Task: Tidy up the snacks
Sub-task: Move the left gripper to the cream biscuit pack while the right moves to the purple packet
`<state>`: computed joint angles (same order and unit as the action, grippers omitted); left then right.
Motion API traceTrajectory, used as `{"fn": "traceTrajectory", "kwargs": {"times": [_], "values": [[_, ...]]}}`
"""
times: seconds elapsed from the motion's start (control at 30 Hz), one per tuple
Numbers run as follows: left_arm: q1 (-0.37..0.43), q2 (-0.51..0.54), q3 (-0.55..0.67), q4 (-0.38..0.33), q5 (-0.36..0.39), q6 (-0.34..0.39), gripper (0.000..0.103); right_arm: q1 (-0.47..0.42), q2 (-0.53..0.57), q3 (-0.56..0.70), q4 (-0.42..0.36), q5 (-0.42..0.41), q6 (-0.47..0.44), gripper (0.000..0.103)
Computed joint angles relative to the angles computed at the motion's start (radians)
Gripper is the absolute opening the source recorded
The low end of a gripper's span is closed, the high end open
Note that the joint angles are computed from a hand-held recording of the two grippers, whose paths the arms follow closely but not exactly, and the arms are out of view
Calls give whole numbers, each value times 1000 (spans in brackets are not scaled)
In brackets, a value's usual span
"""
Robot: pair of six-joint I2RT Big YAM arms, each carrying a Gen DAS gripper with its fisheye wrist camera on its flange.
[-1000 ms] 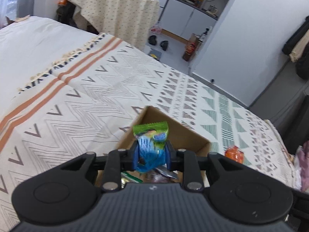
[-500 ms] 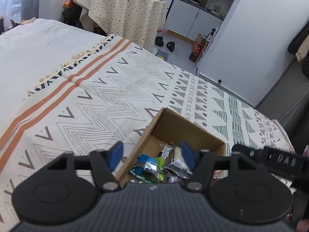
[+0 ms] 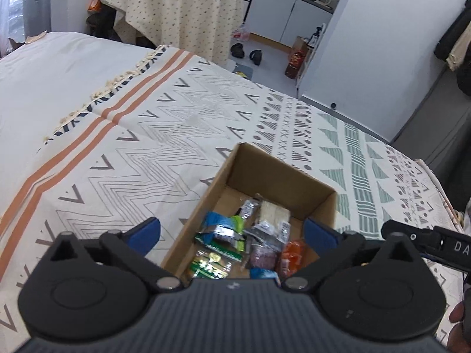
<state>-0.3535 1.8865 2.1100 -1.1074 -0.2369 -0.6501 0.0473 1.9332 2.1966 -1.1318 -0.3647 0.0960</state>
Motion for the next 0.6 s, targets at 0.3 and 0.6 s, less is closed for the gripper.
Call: {"fn": "traceTrajectory", "kwargs": {"times": [0.3, 0.6], "values": [[-41, 2, 9, 9, 56, 21, 103, -73, -65, -79, 30, -17, -40, 84], [-91, 46, 97, -55, 49, 0, 103, -144, -92, -121, 40, -42, -67, 93]]}}
